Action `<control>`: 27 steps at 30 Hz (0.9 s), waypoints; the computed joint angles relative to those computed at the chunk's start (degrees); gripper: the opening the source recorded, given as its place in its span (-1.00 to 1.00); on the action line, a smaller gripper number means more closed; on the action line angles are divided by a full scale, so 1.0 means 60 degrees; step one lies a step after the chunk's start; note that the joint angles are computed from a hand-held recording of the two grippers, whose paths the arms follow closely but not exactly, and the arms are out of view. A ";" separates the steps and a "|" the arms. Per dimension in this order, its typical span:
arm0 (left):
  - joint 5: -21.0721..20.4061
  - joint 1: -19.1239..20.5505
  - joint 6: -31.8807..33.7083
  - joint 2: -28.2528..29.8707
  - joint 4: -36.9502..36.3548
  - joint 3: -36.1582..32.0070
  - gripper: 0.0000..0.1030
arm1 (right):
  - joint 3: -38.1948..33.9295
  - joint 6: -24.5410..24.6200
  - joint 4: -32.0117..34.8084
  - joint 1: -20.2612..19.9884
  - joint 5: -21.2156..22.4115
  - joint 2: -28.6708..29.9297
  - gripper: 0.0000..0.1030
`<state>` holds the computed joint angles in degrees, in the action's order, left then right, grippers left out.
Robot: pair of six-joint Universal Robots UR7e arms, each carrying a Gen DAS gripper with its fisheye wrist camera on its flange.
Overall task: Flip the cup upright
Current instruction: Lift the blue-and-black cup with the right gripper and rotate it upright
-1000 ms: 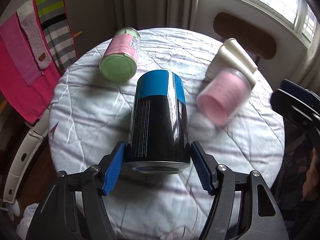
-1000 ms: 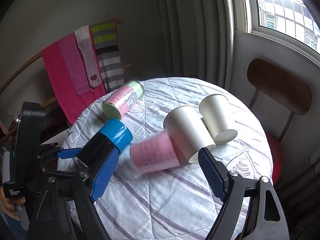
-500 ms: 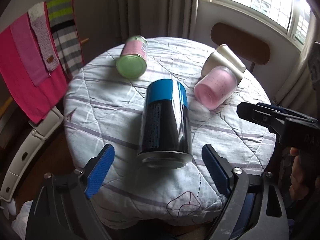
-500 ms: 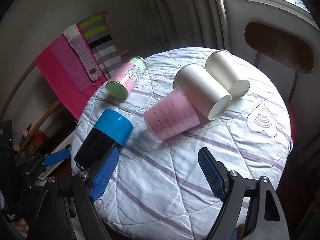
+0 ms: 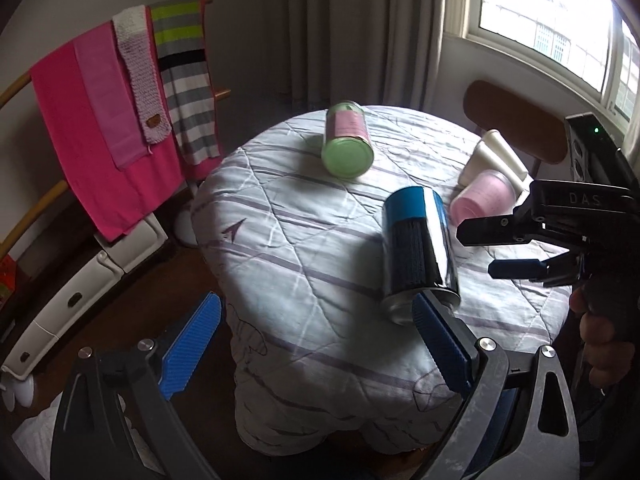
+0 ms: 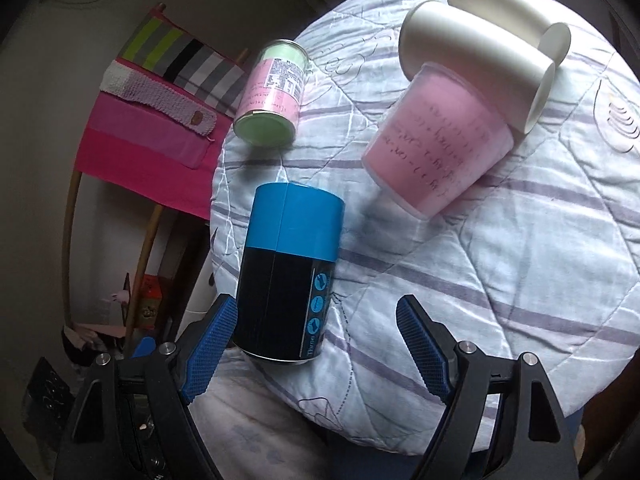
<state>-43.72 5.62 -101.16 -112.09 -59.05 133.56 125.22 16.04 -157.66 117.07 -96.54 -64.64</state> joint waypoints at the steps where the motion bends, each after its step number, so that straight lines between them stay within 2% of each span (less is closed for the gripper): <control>1: 0.0079 0.0084 0.0043 -0.0056 -0.0010 0.0002 0.90 | -0.0073 0.0103 0.0004 0.0014 0.0040 0.0087 0.61; 10: 0.0807 0.1350 0.0766 -0.0464 -0.0497 0.0078 0.91 | -0.0689 0.0237 0.0237 0.0057 0.0342 0.0731 0.61; 20: 0.1345 0.2641 0.2418 -0.0612 -0.2204 0.0325 0.91 | -0.0998 0.0090 0.0486 -0.0118 0.0556 0.1120 0.61; 24: 0.1437 0.2980 0.3231 -0.0558 -0.3059 0.0409 0.91 | -0.1046 0.0004 0.0631 -0.0230 0.0654 0.1194 0.38; 27: 0.1447 0.3098 0.3798 -0.0535 -0.3618 0.0482 0.91 | -0.0967 -0.0218 0.0475 -0.0264 0.0693 0.1184 0.36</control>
